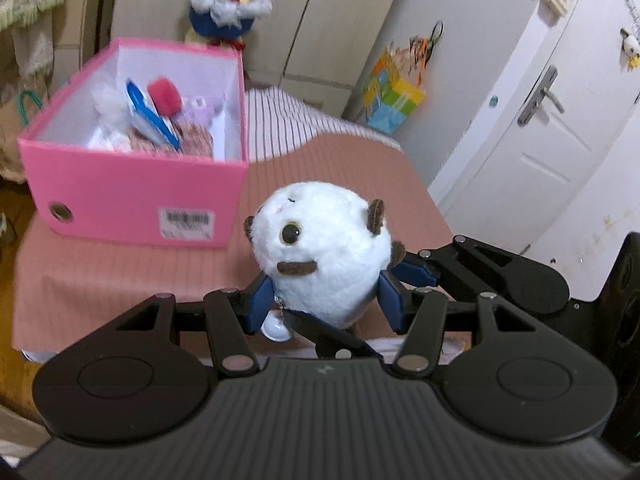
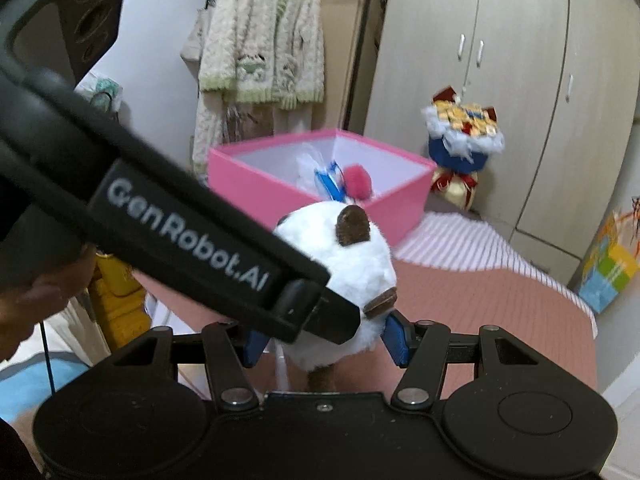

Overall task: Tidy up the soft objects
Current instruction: 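Lift the plush cat with both grippers and carry it over the pink box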

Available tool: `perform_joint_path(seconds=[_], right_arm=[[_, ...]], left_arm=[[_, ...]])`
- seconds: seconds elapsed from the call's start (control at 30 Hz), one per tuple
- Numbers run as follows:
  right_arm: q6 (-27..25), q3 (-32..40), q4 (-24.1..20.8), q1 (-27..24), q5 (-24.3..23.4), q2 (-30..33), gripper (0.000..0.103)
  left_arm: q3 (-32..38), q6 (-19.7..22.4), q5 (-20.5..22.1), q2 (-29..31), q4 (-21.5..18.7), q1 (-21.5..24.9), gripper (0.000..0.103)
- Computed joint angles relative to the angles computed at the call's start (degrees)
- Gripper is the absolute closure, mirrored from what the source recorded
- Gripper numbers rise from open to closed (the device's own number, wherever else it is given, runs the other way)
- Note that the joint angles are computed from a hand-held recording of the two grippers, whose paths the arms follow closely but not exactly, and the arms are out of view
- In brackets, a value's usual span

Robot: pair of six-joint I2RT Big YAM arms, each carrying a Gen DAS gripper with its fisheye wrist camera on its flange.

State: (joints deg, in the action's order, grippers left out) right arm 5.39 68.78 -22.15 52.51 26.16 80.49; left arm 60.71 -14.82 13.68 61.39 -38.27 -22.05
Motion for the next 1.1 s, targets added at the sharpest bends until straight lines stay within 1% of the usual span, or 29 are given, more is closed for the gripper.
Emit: perform_joint_path(seconds=[0.13,0.2,0.27,0.33,0.43,0.57,0.63,0.73,0.8,0.93,1.0,1.1], right_arm=[[-2.4,1.6,2.3,0.5,0.1,0.2,0.04],[-2.8,2.4,3.8,0.5,-0.1,0.5,0.04],[-1.8,3.2,5.8,0.1,-0.8,1.1,0.04],[0.5,3.9,7.5,-0.5,-2.2,1.8,0.04],[2.5,5.8,8.9,-1.4,-4.0,3.3,0.04],[2.7,9.3,9.8,-3.2,-5.8,6.1,0.04],[2.7,11.1,10.3,-4.3,-6.8,7.5,0.039],[3.5,13.5,10.7,-6.0,-9.3,9.3,0.038],[4.6,15.6,10.5,-7.6,-11.6,10.9,0.038],[6.7,20.6,8.7,-10.3,-15.1,14.8,0.038],[7.8,22.6,7.5,-11.3,-16.4,16.5,0.038],[9.6,26.5,4.5,-12.9,-19.2,19.3,0.038]], left_arm=[[0.1,1.0,-0.6,-2.0,1.5,1.5,0.048],[0.5,2.0,-1.0,-2.3,2.4,2.3,0.048],[0.9,2.7,-1.6,-2.3,3.7,2.9,0.048],[1.4,3.2,-2.0,-1.9,4.7,3.6,0.048],[2.9,3.6,-0.9,-0.3,6.0,5.3,0.048],[6.0,3.7,1.6,3.3,8.0,7.7,0.048],[7.5,3.5,2.3,5.2,9.1,8.4,0.048],[9.7,3.1,2.8,8.2,10.8,9.5,0.048],[11.5,1.8,3.4,10.7,11.5,10.2,0.048],[15.9,-1.3,5.4,16.1,11.2,11.7,0.048],[18.1,-1.4,5.0,18.5,10.6,11.9,0.048],[20.6,-2.0,4.0,21.6,10.0,12.1,0.047]])
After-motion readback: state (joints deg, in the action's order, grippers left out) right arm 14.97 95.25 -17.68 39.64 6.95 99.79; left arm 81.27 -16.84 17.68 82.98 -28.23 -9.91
